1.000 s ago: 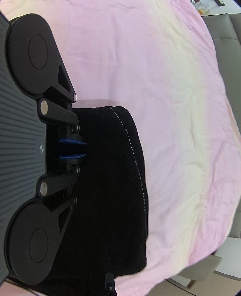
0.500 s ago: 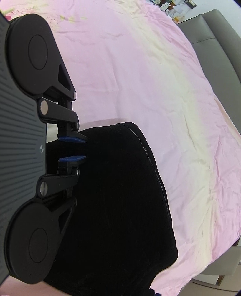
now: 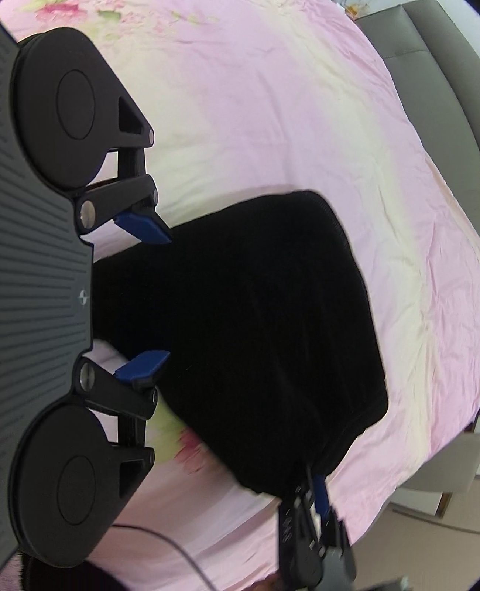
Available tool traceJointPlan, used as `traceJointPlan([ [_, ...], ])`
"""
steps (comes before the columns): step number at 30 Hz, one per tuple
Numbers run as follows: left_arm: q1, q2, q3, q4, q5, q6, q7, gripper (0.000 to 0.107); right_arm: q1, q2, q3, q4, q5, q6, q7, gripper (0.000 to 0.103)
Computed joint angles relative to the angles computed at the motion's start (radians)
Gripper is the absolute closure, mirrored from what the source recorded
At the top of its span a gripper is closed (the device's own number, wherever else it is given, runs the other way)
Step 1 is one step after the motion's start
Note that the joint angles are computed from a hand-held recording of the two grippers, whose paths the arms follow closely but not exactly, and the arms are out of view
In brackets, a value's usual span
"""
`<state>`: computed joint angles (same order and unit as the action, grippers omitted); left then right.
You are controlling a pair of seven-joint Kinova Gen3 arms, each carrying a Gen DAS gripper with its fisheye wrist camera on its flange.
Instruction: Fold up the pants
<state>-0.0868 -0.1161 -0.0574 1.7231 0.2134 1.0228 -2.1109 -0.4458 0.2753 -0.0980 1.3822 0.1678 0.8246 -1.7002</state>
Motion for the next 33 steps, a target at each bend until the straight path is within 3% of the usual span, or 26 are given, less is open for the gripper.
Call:
traceJointPlan([
  [3, 0.054, -0.045, -0.017, 0.089, -0.033, -0.048, 0.028, 0.024, 0.001, -0.003, 0.001, 0.024, -0.004, -0.023, -0.017, 0.072],
  [7, -0.03, -0.06, 0.145, 0.197, -0.148, -0.2, 0.19, 0.024, 0.014, 0.007, -0.002, 0.016, -0.026, -0.025, -0.009, 0.071],
  [8, -0.072, -0.064, 0.191, 0.217, -0.173, -0.24, 0.231, 0.034, 0.016, 0.008, -0.001, 0.015, -0.03, -0.026, -0.009, 0.071],
  [9, -0.102, -0.068, 0.219, 0.231, -0.182, -0.268, 0.272, 0.056, 0.014, 0.007, -0.001, 0.015, -0.03, -0.025, -0.012, 0.071],
  [10, -0.119, -0.069, 0.228, 0.235, -0.175, -0.279, 0.312, 0.063, 0.014, 0.007, -0.001, 0.017, -0.029, -0.027, -0.011, 0.071],
  [12, -0.107, -0.077, 0.195, 0.237, -0.155, -0.282, 0.386, 0.071, 0.015, 0.006, -0.002, 0.02, -0.029, -0.031, -0.002, 0.071],
  [16, 0.011, -0.059, 0.096, 0.233, -0.254, -0.251, 0.459, 0.075, 0.027, 0.008, -0.009, 0.03, -0.048, -0.047, 0.023, 0.071],
  [18, 0.017, -0.043, 0.087, 0.236, -0.27, -0.237, 0.493, 0.075, 0.023, 0.006, -0.008, 0.037, -0.042, -0.052, 0.034, 0.071],
  [22, 0.028, -0.04, 0.034, 0.214, -0.202, -0.186, 0.452, 0.075, 0.01, 0.008, -0.005, 0.022, -0.026, -0.026, 0.043, 0.071],
  [26, 0.021, -0.064, -0.004, 0.16, -0.154, -0.079, 0.358, 0.066, 0.005, 0.023, -0.001, -0.025, -0.026, 0.027, 0.039, 0.071],
  [27, 0.017, -0.07, -0.018, 0.149, -0.134, -0.055, 0.333, 0.064, 0.005, 0.024, -0.002, -0.036, -0.029, 0.038, 0.043, 0.067],
  [30, -0.001, -0.123, -0.046, 0.156, -0.088, -0.046, 0.289, 0.063, 0.027, 0.019, -0.014, -0.062, -0.073, 0.07, 0.075, 0.036],
  [33, -0.006, -0.133, -0.113, 0.139, 0.018, -0.065, 0.214, 0.055, 0.045, 0.016, -0.01, -0.087, -0.098, 0.094, 0.09, 0.031],
])
